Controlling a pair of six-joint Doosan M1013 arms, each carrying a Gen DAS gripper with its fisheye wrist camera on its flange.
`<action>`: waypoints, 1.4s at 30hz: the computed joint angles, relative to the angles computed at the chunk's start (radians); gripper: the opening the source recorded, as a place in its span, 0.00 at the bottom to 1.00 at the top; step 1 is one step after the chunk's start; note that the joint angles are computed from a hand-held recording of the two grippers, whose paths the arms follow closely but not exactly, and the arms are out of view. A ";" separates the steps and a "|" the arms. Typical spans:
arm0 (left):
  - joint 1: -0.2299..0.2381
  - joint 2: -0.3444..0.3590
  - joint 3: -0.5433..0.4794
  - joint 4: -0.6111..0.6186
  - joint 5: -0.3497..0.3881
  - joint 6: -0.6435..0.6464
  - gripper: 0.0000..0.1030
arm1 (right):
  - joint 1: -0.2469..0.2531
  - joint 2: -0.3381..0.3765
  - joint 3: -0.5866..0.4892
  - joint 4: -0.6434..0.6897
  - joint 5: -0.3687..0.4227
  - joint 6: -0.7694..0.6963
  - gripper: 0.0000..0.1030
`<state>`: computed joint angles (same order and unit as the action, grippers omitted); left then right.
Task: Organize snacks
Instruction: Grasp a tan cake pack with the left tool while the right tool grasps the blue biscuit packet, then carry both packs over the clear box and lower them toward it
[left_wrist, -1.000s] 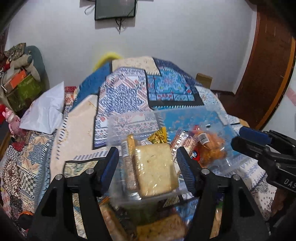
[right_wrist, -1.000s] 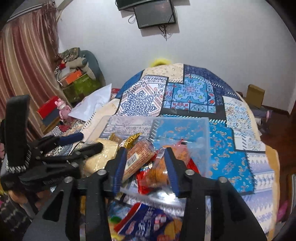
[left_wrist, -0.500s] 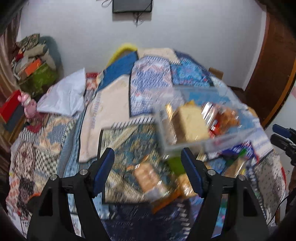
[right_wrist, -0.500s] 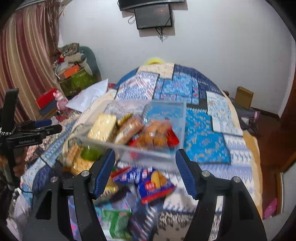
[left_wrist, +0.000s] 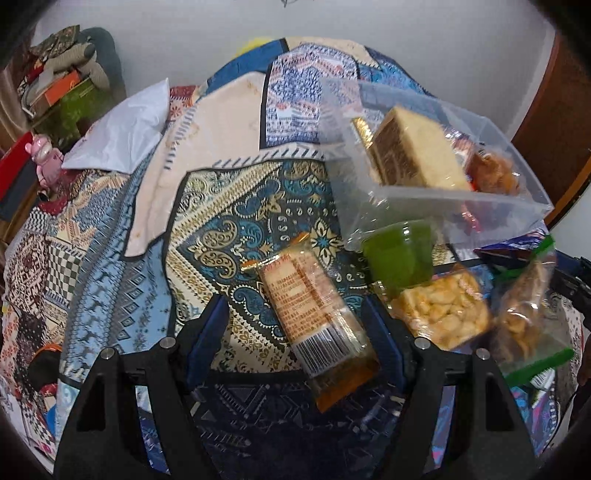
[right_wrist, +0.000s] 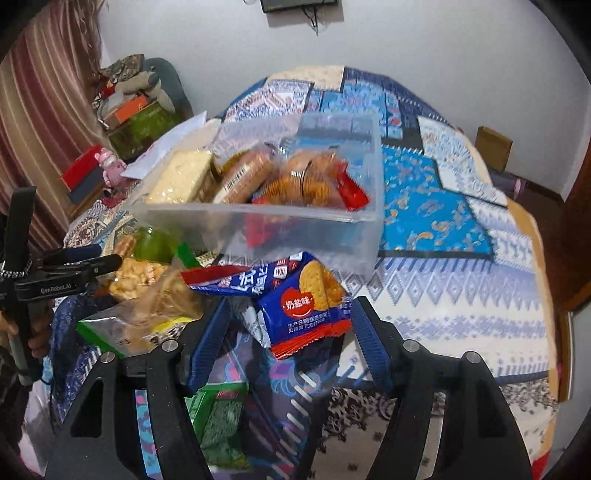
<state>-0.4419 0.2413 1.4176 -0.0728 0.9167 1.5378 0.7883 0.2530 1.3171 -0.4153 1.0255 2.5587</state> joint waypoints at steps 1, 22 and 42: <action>0.002 0.004 0.000 -0.012 0.000 0.001 0.69 | -0.003 0.005 -0.003 0.011 0.002 -0.006 0.63; -0.018 -0.064 0.048 -0.001 -0.093 0.020 0.35 | 0.007 -0.021 0.034 -0.033 -0.063 0.045 0.37; -0.058 -0.054 -0.070 -0.062 -0.172 0.064 0.35 | 0.026 -0.062 -0.002 -0.251 -0.100 0.178 0.37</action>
<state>-0.5001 0.1870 1.3476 -0.1344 0.7449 1.6022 0.8147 0.1913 1.3147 -0.6660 0.9259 2.7369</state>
